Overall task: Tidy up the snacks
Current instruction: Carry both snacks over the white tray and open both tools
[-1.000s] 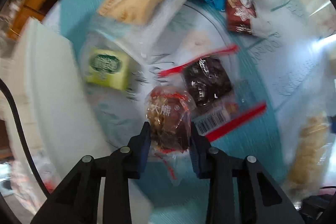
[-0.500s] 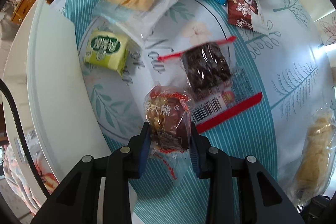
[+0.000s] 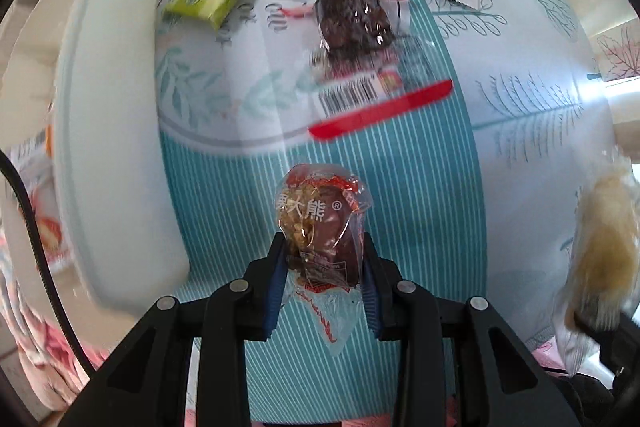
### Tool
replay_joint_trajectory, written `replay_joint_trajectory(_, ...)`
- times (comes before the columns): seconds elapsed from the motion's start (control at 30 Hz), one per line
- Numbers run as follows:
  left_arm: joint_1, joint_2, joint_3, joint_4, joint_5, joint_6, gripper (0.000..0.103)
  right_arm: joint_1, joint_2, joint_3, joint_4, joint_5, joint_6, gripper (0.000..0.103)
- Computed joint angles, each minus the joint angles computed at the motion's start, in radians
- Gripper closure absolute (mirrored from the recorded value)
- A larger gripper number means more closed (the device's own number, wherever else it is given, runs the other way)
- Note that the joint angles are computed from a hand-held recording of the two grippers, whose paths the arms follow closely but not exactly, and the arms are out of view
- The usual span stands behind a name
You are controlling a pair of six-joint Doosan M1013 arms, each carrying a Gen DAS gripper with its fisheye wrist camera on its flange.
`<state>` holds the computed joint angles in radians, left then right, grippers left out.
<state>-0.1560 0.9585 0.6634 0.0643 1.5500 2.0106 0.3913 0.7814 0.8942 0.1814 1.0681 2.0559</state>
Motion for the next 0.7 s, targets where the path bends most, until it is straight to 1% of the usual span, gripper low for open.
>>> replay_joint_trajectory(0.27,0.021,-0.132,0.192,0.002,-0.086,-0.114,0.071,0.002,-0.044,0.064,0.024,-0.082,-0.059,0.035)
replay_joint_trajectory(0.33,0.024,-0.159,0.213,-0.006,-0.097,-0.145,0.071,0.002,-0.052,0.072,0.028,-0.099,-0.075,0.035)
replay_joint_trajectory(0.43,0.043,-0.211,0.255,-0.027,-0.129,-0.197,0.071,0.004,-0.056,0.068,0.028,-0.115,-0.106,0.035)
replay_joint_trajectory(0.47,0.043,-0.214,0.251,-0.031,-0.126,-0.211,0.071,0.004,-0.057,0.066,0.026,-0.120,-0.114,0.035)
replay_joint_trajectory(0.57,0.065,-0.231,0.242,-0.055,-0.118,-0.263,0.071,0.006,-0.062,0.059,0.032,-0.150,-0.142,0.035)
replay_joint_trajectory(0.7,0.087,-0.246,0.230,-0.066,-0.136,-0.329,0.071,0.010,-0.058,0.037,0.027,-0.186,-0.165,0.035)
